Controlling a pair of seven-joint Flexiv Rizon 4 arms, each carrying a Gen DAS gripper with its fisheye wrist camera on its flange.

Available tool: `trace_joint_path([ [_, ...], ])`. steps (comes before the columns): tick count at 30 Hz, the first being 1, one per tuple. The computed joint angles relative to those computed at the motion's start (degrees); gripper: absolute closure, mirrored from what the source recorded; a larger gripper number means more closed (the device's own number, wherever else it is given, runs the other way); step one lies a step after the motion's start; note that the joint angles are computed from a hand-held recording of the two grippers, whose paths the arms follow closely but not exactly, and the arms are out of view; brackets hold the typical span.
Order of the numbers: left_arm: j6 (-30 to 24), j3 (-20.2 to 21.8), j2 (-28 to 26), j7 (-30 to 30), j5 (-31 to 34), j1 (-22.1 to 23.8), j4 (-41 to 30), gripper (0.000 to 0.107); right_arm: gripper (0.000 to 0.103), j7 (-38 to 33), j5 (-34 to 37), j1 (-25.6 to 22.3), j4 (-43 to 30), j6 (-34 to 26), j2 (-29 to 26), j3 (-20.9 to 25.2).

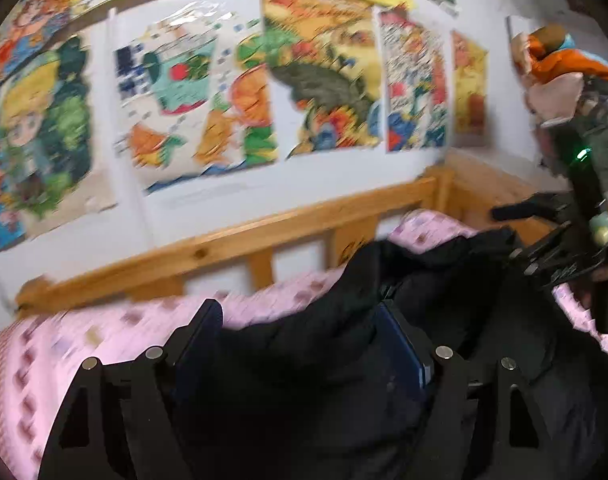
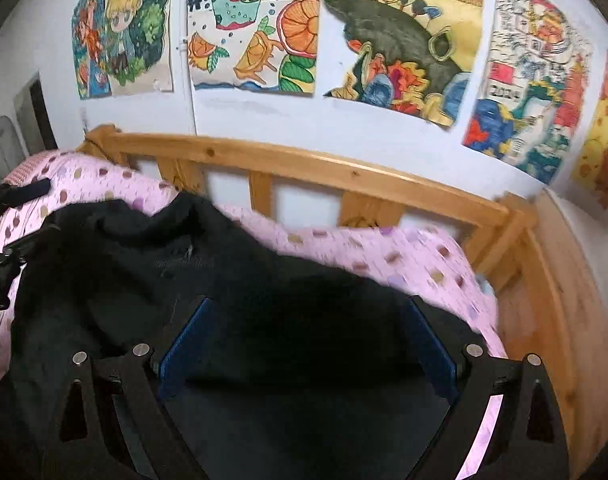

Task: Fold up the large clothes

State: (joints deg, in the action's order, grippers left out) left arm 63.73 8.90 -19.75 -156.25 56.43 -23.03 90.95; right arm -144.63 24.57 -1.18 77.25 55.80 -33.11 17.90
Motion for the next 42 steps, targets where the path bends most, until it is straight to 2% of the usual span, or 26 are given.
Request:
trace_joint_path([
  [2,8.87,-1.43,-1.84,2.42,-3.68,3.94,0.41,0.030,0.011,-2.25,0.63,-0.41,-0.99,-0.69,-0.99,1.04],
  [3,11.58,-1.67,-2.67,3.97,-5.35,4.94,0.61,0.030,0.011,-3.61,0.52,-0.35,-1.09,-1.07,-1.18,1.39],
  [5,13.64,-2.03,-4.02,7.44,-8.22,5.82,0.61,0.030,0.011,-5.50,0.34,-0.62,-2.37,-3.15,-2.12,1.62],
  [7,14.16,-0.33,-4.92,7.24,-9.17,4.79,0.46,0.030,0.011,-7.31,-0.67,0.03,-2.05,-3.96,-2.23,1.12],
  [9,15.11,-1.03,-5.62,9.96,-13.49,6.27,1.44,0.038,0.011,-8.69,-1.81,0.99,-1.82,-2.48,-2.63,0.24],
  [12,13.90,-0.88,-6.31,13.91,-17.84,6.43,2.33,0.061,0.012,-5.70,-3.49,2.46,-3.01,-2.59,-3.81,-0.92],
  [13,12.73,0.30,-6.40,13.96,-18.20,5.29,2.37,0.079,0.016,-4.40,-3.53,2.71,-3.56,-2.82,-4.29,-0.99],
  [14,11.62,1.92,-6.55,13.31,-18.26,3.90,2.06,0.092,0.035,-4.03,-3.33,2.60,-3.84,-2.78,-4.55,-0.69],
  [16,13.36,4.72,-6.62,10.76,-18.70,2.28,2.59,0.096,0.051,-4.98,-2.48,2.03,-3.60,-1.16,-4.75,0.28],
  [17,14.96,6.29,-6.53,9.04,-18.44,1.38,3.01,0.097,0.067,-6.45,-1.06,0.99,-3.18,-0.07,-4.59,1.53],
  [19,17.52,9.55,-6.12,5.84,-17.36,-0.74,3.77,0.098,0.082,-8.14,1.06,-0.37,-1.85,2.49,-3.90,2.71],
  [20,18.56,10.25,-5.85,5.54,-17.27,-1.11,4.21,0.098,0.086,-9.28,2.34,-1.71,-1.92,1.82,-3.73,3.79],
  [22,21.02,10.72,-4.92,6.53,-17.45,-1.40,5.78,0.099,0.087,-11.80,4.46,-3.39,-1.26,1.49,-3.01,4.90],
  [24,20.25,10.94,-3.82,8.69,-17.80,-2.36,7.23,0.100,0.088,-15.13,6.88,-5.24,0.71,1.05,-1.44,5.88],
  [26,18.41,8.33,-2.49,13.85,-19.46,-1.19,9.94,0.100,0.089,-19.27,9.49,-7.08,2.90,-0.21,0.28,6.63],
  [28,16.43,3.36,-2.49,21.61,-23.83,2.40,12.58,0.100,0.089,-21.35,10.08,-7.00,4.30,-1.66,1.08,5.43],
  [30,14.45,-0.17,-4.21,28.44,-28.20,5.02,13.37,0.100,0.089,-19.85,8.76,-5.57,4.64,-4.15,0.47,2.92],
  [34,12.81,-1.50,-7.99,34.47,-34.91,6.20,12.40,0.101,0.089,-14.78,4.88,-1.34,4.44,-2.16,-3.47,-0.87],
  [39,17.43,-1.34,-10.43,38.07,-40.23,6.88,13.96,0.101,0.089,-10.99,2.11,-1.08,2.78,-1.85,-6.91,-0.30],
  [42,21.51,-0.64,-9.91,39.84,-41.74,6.40,15.82,0.100,0.089,-11.56,1.96,-2.14,3.34,0.01,-7.30,1.04],
])
